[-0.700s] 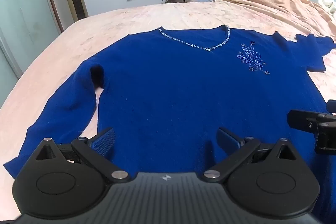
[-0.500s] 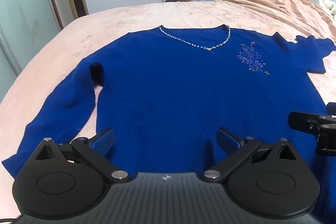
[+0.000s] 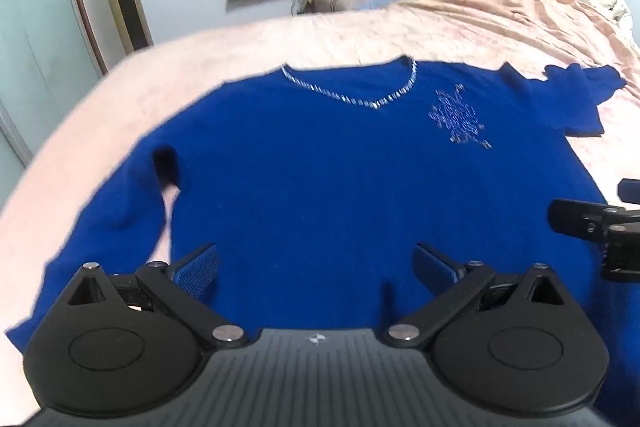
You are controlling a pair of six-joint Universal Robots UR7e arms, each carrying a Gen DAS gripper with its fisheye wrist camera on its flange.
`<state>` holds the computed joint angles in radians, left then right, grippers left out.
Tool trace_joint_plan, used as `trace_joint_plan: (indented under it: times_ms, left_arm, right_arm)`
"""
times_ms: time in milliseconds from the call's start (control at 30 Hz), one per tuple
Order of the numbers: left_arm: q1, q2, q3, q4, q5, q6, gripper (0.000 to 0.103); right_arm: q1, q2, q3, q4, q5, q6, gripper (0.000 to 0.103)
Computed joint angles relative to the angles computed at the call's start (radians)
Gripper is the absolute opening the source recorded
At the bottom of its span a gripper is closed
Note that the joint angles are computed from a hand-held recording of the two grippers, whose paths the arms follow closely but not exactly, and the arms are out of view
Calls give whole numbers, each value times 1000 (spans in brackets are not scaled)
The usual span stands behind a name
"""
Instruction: Fold small clothes
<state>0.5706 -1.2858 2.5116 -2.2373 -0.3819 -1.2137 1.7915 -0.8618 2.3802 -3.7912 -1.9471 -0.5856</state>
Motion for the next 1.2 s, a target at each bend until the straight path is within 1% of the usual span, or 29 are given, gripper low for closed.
trace_joint_plan:
  times_ms: [33,167,333,400,500,567,733,867,967,1100,1133,1200]
  left_arm:
    - [1,2,-5,20,12,-14,103]
    - [7,11,-1,-10,31,-9,103]
    - [5,24,-4,14,63,-46,103]
    - [6,31,4,-26,68,-20,103]
    - [9,45,16,-110,62,34,103]
    - [11,52,17,-126,59,47,103]
    - [2,54,16,-96,72,20,103]
    - [6,45,33,-188,40,67,103]
    - [1,37,38,-177,43,40,103]
    - [-14,27,37,-117,65,-10,103]
    - [-18,25,38,-114,68,-17,103]
    - [-18,24,45,-151,63,-2,103]
  right_arm:
    - [-2,-4,3,-3,5,-2,103]
    - [-13,-15,15,-27,25,-10,103]
    - [-28,-43,21,2,47,5,103]
    - [-32,-43,23,-4,52,6,103]
    - [-30,-30,27,-36,44,-20,103]
    - [-31,-29,32,-47,47,-29,103]
    - [-57,-54,47,-32,108,-32,103]
    - [-68,-73,56,3,141,-30,103]
    - [-64,-71,58,5,134,-34,103]
    - [-67,-76,62,5,141,-37,103]
    - [-68,-80,63,11,145,-36,103]
    - [-70,-85,61,24,145,-35,103]
